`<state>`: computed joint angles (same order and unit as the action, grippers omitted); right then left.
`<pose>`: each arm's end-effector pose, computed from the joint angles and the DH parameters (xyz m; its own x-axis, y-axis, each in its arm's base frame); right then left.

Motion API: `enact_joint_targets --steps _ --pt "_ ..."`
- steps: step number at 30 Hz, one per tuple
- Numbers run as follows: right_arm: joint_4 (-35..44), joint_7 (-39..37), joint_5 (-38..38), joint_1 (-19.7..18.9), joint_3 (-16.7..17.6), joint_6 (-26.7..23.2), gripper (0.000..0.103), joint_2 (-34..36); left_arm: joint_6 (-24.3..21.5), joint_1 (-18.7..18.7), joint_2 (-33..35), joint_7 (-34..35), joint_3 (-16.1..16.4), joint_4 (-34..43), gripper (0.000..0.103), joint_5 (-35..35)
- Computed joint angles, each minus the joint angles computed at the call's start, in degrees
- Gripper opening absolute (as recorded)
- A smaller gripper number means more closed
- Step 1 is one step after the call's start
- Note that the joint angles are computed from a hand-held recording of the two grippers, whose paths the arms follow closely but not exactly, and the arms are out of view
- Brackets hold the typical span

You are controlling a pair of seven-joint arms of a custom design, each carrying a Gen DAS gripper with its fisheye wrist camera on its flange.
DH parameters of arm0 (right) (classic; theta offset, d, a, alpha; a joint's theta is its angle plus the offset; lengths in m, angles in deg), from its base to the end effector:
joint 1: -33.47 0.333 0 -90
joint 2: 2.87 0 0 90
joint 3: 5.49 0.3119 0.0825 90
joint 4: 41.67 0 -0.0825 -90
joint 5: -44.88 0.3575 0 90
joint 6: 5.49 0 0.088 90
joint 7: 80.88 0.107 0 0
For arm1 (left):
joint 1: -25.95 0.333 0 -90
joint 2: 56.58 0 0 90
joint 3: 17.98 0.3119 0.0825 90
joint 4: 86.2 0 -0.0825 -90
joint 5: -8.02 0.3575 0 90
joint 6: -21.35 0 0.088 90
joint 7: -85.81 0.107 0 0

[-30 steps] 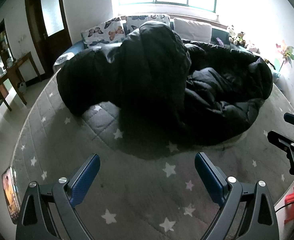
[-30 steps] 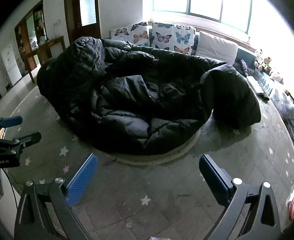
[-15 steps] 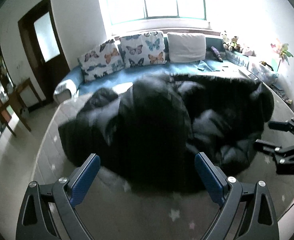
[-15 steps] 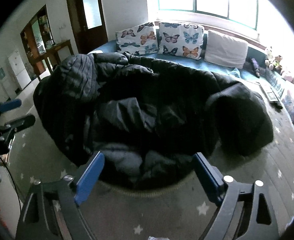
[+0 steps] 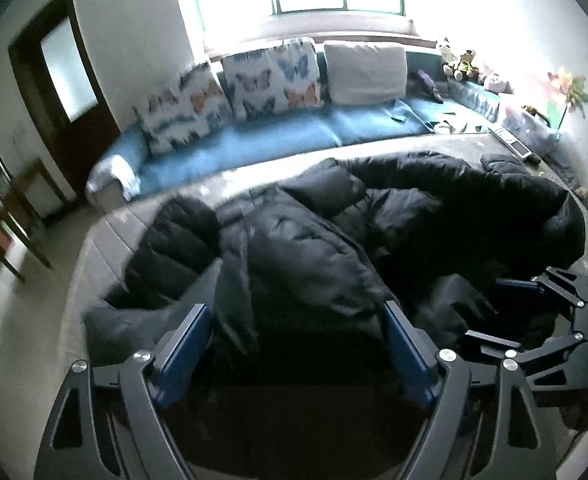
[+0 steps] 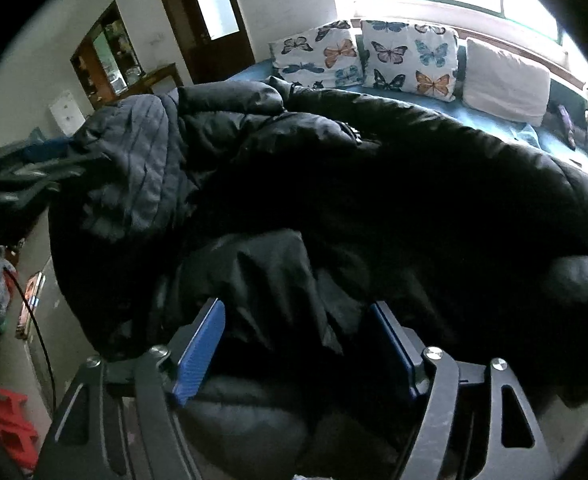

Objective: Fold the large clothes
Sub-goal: 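Grasp the black jacket's shoulder with the left gripper while the right gripper grasps the other shoulder, then lift and shake the jacket with both grippers, spreading it flat on the bed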

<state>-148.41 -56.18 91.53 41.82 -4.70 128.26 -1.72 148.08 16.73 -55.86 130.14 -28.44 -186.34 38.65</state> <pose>0.5725 0.1041 0.5589 0.7734 -0.6288 -0.0806 -0.4785 -0.4956 -0.7249 0.5518 -0.1788 0.6042 0.2564 -0.9620 -0.0942 -0.7823 -0.1493 -0.6048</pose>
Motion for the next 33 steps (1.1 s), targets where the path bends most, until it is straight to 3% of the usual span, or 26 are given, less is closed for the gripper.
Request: enact_joint_targets --steps 4,13,16,18,21,23,25,26,33 --pt "-2.3 -1.0 1.3 -0.8 -1.0 -1.7 0.081 -2.1 4.1 1.4 -1.4 0.0 0.8 -4.2 0.09 -2.6" --pt "-2.4 -2.7 0.7 -0.4 -1.6 -1.2 0.081 -2.0 4.8 2.0 1.1 0.2 1.2 -3.7 0.091 -1.4" --pt "-1.0 -2.7 0.3 -0.2 -1.0 -0.8 0.08 -0.5 6.6 2.3 0.8 1.2 1.5 -4.6 0.084 -2.1" --pt "-0.3 -3.1 1.2 0.0 -0.3 0.0 0.07 0.2 7.7 2.5 0.3 2.8 1.5 -5.2 0.064 -4.2" --pt "2.5 -2.2 1.3 0.1 0.3 -1.0 0.067 2.3 7.9 2.5 0.0 3.8 1.3 -5.5 0.048 -5.0" --pt "5.8 -0.9 1.0 -0.3 0.7 -4.2 0.054 4.5 8.1 2.4 -0.4 4.1 1.2 -6.0 0.04 -5.0" --pt "7.8 0.9 -0.5 -0.8 0.9 -6.9 0.023 5.6 9.3 2.6 -2.0 5.2 1.2 -7.7 0.036 -6.7" --pt "7.3 1.4 -1.1 -1.0 1.0 -6.7 0.017 5.0 10.3 2.7 -3.3 5.9 1.3 -9.1 0.035 -7.9" --pt "-4.4 -10.4 6.0 -2.1 -2.2 -12.4 0.011 -9.1 16.2 3.4 -13.7 12.6 1.4 -20.4 0.033 -18.1"
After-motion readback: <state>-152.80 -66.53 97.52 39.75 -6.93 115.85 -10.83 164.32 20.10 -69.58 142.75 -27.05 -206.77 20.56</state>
